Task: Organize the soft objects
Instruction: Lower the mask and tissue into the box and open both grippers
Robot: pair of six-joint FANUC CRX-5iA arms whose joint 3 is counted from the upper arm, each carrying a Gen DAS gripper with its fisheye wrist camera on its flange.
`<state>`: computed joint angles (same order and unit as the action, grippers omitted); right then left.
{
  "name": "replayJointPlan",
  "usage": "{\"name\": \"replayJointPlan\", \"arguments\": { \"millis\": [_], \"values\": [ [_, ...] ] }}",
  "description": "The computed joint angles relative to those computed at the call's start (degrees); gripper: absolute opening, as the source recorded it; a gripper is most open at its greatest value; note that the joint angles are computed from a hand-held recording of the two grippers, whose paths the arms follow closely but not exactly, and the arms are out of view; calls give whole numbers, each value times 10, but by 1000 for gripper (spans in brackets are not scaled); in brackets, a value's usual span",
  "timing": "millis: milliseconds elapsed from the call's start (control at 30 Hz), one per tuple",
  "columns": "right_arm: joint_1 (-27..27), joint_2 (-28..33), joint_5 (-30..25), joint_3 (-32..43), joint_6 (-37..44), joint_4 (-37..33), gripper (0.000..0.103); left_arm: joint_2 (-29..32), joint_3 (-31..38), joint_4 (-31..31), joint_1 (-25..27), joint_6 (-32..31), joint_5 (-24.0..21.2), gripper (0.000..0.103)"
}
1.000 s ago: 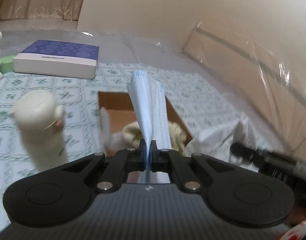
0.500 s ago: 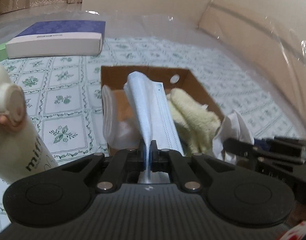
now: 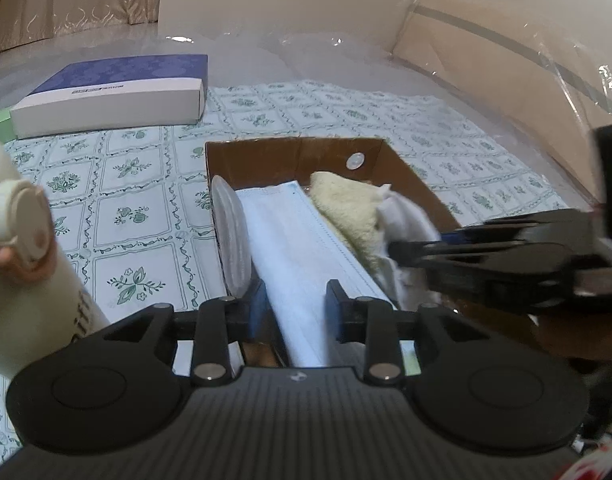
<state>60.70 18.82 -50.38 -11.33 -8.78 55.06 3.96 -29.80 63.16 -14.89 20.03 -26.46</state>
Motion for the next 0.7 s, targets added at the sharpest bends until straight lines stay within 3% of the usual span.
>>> {"name": "replayJointPlan", "arguments": {
  "millis": [300,400,500,567,700],
  "values": [
    [-8,10,6,12,37,-9,17,-42,-43,30,6,-35,-18,29],
    [-3,-4,12,-9,13,13,18,-57,-60,54,5,-53,-15,33],
    [6,-19,10,-29,-23,38,29,-70,-70,52,12,-50,-21,38],
    [13,-31,6,-45,-46,62,56,-82,-80,54,17,-52,-24,40],
    [29,-49,-8,-55,-64,65,62,-108,-99,54,28,-47,-27,46]
  ]
}}
